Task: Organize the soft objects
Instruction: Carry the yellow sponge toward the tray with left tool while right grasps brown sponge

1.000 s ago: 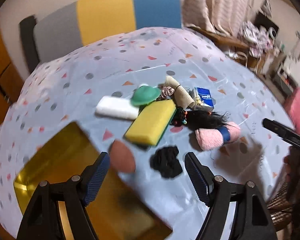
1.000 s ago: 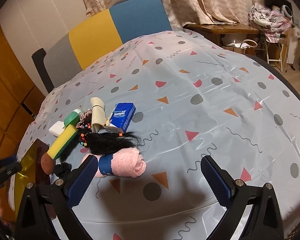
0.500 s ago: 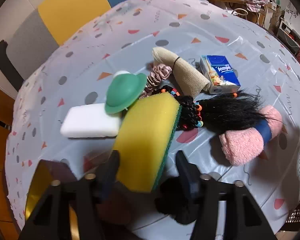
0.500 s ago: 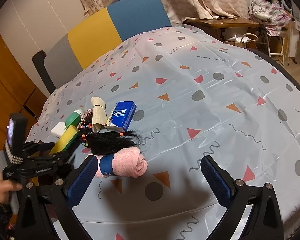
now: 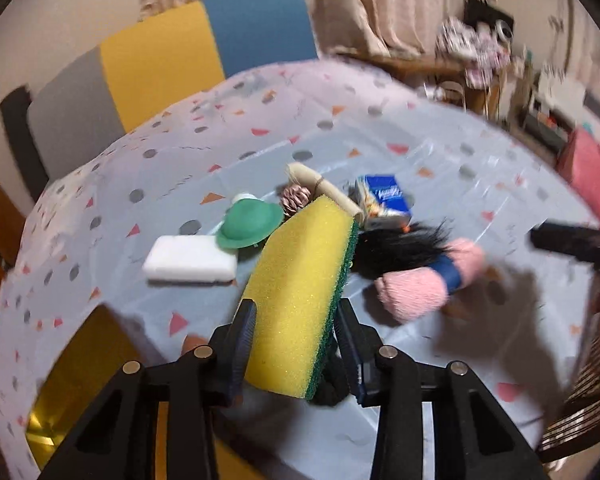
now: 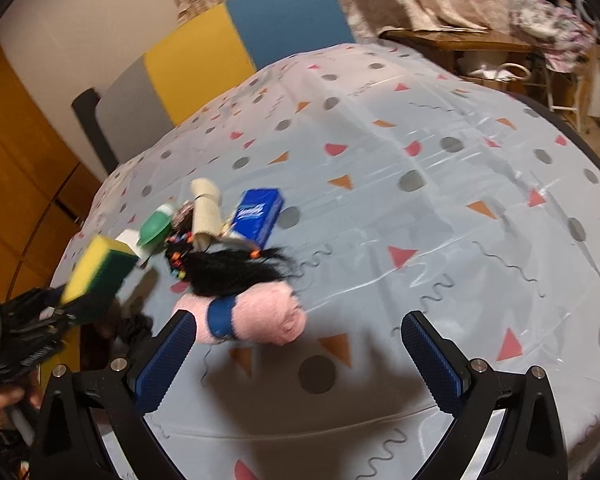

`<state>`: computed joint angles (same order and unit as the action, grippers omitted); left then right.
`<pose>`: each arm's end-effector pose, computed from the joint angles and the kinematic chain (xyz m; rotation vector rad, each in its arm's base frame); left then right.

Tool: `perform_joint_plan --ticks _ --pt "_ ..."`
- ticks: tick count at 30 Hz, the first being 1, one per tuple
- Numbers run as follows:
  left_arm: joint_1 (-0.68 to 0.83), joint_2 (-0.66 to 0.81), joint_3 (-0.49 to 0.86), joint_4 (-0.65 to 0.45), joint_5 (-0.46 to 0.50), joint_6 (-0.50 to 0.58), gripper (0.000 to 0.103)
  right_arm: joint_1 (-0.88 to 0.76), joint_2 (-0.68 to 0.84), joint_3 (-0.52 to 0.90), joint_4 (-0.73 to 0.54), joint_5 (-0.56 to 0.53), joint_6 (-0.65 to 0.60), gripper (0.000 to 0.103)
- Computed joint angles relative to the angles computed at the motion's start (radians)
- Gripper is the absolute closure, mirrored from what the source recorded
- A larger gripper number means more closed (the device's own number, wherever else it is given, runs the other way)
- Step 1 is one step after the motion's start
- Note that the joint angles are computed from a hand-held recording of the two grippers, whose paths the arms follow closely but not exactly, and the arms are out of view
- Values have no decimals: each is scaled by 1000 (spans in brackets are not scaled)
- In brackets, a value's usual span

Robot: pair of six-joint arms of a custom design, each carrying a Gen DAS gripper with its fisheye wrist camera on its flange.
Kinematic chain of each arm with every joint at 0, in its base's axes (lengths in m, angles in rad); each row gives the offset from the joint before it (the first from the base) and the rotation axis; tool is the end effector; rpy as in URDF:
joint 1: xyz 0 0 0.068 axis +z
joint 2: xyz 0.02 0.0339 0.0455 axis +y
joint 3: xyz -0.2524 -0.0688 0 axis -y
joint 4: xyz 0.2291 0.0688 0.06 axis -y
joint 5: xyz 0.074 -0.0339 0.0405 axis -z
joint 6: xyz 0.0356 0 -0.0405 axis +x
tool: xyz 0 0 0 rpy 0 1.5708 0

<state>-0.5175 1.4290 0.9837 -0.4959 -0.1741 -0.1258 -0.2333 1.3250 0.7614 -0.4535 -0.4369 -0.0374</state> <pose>0.2474 -0.1337 0.2307 0.4154 2.4574 -0.0502 0.2372 -0.0409 0.1963 0.0876 2.5055 0.4544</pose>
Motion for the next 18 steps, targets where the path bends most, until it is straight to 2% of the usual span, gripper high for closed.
perform_joint_plan --ticks 5,8,9,11,13,17,18 --pt "83 -307 -107 -98 98 -108 63 69 -36 -19 -13 -52 -60 0" --pt "149 -453 -153 -160 135 -128 63 158 -63 -32 -38 -81 -117 0" --pt "188 -505 -169 -192 160 -131 63 186 -71 -37 -43 -86 -125 3" --pt "250 -592 -195 -240 195 -120 63 252 -84 -37 -54 -98 -125 22" --pt "314 -683 -223 -288 209 -99 63 333 -74 -18 -53 -98 -95 30" --pt "544 -845 -276 -395 354 -40 63 508 30 74 -2 -64 3 46" --pt "616 -884 -290 -426 396 -10 63 562 82 115 16 -48 34 47"
